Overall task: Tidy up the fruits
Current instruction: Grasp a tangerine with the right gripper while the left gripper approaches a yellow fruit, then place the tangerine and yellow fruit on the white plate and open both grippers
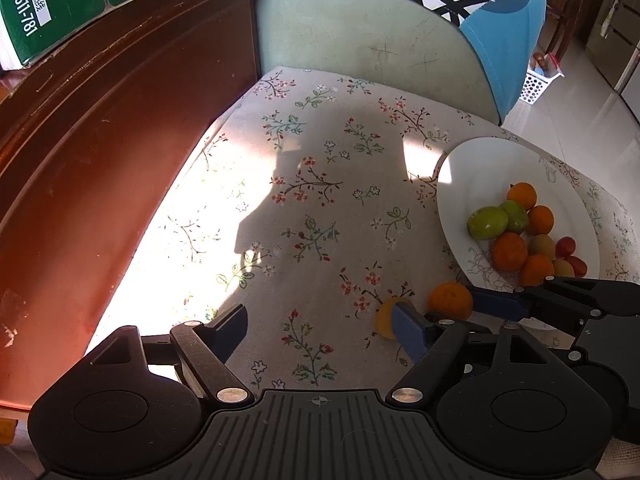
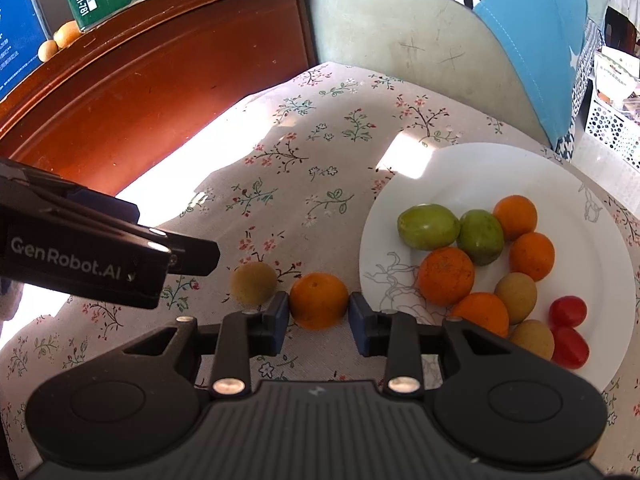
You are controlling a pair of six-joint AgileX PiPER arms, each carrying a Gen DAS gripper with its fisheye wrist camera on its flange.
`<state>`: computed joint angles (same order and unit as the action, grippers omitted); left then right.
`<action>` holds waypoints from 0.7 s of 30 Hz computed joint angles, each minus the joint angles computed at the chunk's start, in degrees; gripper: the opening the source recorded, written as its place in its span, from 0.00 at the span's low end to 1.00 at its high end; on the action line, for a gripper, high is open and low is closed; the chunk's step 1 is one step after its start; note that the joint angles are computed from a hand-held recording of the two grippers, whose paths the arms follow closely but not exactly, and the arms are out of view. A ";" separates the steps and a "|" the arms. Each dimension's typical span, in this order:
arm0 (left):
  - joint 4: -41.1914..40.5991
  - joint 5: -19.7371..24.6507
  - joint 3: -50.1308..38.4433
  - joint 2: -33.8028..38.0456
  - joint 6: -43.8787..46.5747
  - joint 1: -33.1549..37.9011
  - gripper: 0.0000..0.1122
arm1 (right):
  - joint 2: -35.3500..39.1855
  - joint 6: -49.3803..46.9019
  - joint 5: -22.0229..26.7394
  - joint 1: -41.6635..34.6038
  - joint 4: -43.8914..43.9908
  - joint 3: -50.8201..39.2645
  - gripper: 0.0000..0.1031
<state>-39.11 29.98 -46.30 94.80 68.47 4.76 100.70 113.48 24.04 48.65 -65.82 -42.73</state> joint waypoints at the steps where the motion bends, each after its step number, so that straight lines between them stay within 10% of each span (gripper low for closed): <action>1: 0.25 -0.17 0.05 0.12 -0.14 -0.06 0.71 | 0.04 -0.55 0.27 0.07 0.60 -0.17 0.32; 21: -2.18 1.48 0.47 -0.30 5.17 1.47 0.72 | -9.93 -1.28 -0.05 0.02 5.19 5.31 0.31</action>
